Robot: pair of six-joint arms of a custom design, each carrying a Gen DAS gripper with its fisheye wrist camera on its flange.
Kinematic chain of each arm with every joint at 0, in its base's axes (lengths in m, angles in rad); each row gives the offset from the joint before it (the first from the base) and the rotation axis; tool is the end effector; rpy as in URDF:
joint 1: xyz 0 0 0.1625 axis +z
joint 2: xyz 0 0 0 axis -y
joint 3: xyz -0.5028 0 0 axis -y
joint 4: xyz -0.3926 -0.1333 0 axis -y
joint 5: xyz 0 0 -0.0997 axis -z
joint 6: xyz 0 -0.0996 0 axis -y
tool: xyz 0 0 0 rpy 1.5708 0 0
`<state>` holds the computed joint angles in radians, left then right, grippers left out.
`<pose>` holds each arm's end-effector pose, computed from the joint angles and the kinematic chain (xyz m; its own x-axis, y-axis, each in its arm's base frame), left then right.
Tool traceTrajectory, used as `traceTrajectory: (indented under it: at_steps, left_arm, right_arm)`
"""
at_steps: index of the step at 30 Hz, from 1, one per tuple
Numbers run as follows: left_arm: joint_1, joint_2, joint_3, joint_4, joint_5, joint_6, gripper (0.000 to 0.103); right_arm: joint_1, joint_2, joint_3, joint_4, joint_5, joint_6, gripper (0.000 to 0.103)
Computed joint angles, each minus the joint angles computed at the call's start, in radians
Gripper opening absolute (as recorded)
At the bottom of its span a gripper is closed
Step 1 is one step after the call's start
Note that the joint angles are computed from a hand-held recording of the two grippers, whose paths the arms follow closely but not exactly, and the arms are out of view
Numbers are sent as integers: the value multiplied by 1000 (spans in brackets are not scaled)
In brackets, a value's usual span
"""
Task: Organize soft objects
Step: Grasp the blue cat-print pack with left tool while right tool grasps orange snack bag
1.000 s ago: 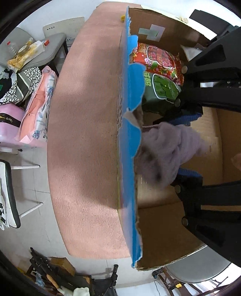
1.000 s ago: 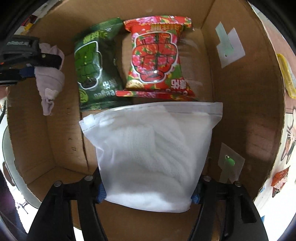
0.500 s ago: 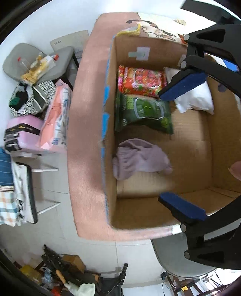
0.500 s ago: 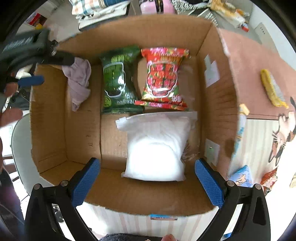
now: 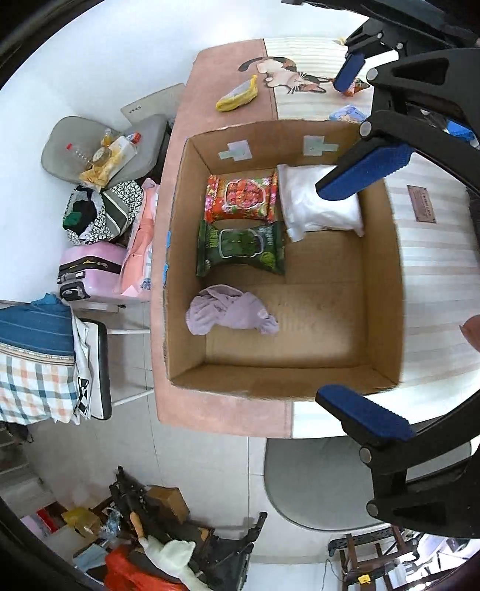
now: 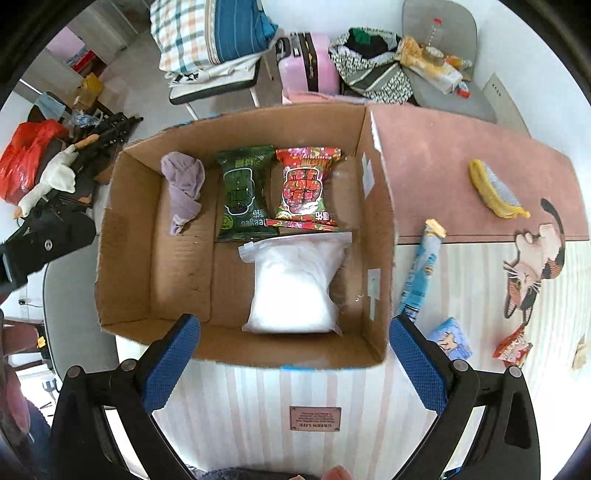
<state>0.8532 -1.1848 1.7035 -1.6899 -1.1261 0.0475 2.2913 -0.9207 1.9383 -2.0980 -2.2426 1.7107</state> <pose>-0.2534 -0.5582 0.3121 -0.5407 0.7519 -0.3774 0.6322 0.6591 0.4074 0.4243 -0.3752 0.1130 -0.5213 0.7592 0.3898 0.4721 0.6370 -0.6094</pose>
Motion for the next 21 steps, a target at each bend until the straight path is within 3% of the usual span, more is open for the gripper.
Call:
traceTrajectory:
  at_steps: [5,14,18,21]
  left_arm:
    - [-17,-67,37,1,13,-30,102]
    - [-80,-134,90,-6,8,-81,102]
    - [-162,-173,154,-57,18,-112,102]
    - [-245,-193,223,-90,5,-123,102]
  right_arm:
    - [59,-3,-35,75,-19,51,103]
    - [112,-30,-10,25,-60,48,103]
    - [169,-80,25,115,-125,183,103]
    - [212,-152,75,199,-100,276,103]
